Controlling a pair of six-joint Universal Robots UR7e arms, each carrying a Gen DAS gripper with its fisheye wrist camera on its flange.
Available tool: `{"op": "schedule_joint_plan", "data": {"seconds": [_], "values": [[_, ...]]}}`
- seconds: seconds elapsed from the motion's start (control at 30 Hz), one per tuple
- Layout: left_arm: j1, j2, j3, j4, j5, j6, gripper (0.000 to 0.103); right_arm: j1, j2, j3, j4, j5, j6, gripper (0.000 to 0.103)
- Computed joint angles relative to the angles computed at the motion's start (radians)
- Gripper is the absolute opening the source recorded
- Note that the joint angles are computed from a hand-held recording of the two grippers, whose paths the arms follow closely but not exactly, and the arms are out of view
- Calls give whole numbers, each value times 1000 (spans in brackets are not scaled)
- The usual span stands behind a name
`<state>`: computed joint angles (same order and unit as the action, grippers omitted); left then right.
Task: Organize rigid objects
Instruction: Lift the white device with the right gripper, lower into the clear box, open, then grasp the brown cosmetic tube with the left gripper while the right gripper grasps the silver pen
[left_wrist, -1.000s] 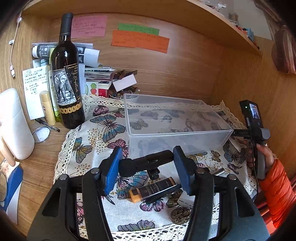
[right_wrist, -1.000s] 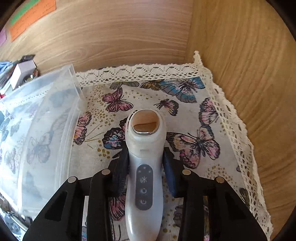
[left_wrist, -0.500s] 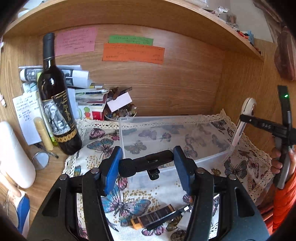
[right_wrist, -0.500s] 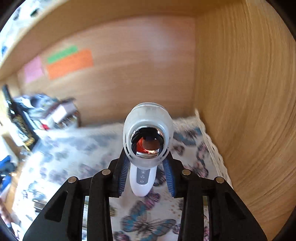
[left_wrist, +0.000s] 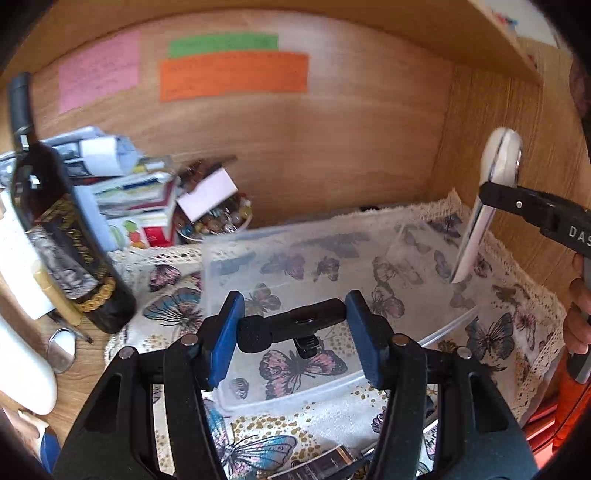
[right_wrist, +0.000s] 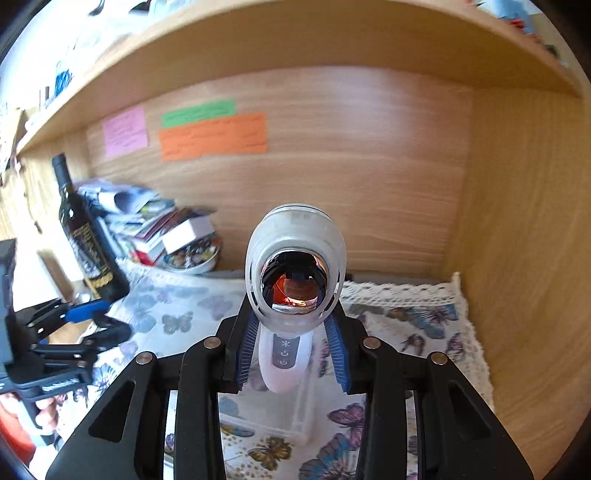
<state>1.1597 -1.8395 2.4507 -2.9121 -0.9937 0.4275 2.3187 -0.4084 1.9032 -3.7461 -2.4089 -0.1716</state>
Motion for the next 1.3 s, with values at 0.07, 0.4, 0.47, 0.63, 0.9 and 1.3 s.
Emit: {"op": "schedule_joint_plan", "data": {"seconds": [0.07, 0.4, 0.47, 0.63, 0.9, 1.3], "values": [[8, 28, -8, 3, -1, 5, 56, -11, 8, -14, 46, 14, 6, 32], [46, 126, -39, -2, -19, 20, 56, -65, 41, -72, 233, 76, 37, 32], [51, 137, -42, -6, -19, 21, 56, -76, 41, -82, 272, 92, 53, 32], [69, 165, -62, 2, -30, 21, 57, -94, 59, -115, 352, 99, 82, 32], [67, 149, -57, 5, -40, 25, 59, -90, 62, -123, 372, 95, 97, 33], [-61, -27, 53, -56, 22, 52, 85, -3, 31, -41, 136, 46, 44, 60]]}}
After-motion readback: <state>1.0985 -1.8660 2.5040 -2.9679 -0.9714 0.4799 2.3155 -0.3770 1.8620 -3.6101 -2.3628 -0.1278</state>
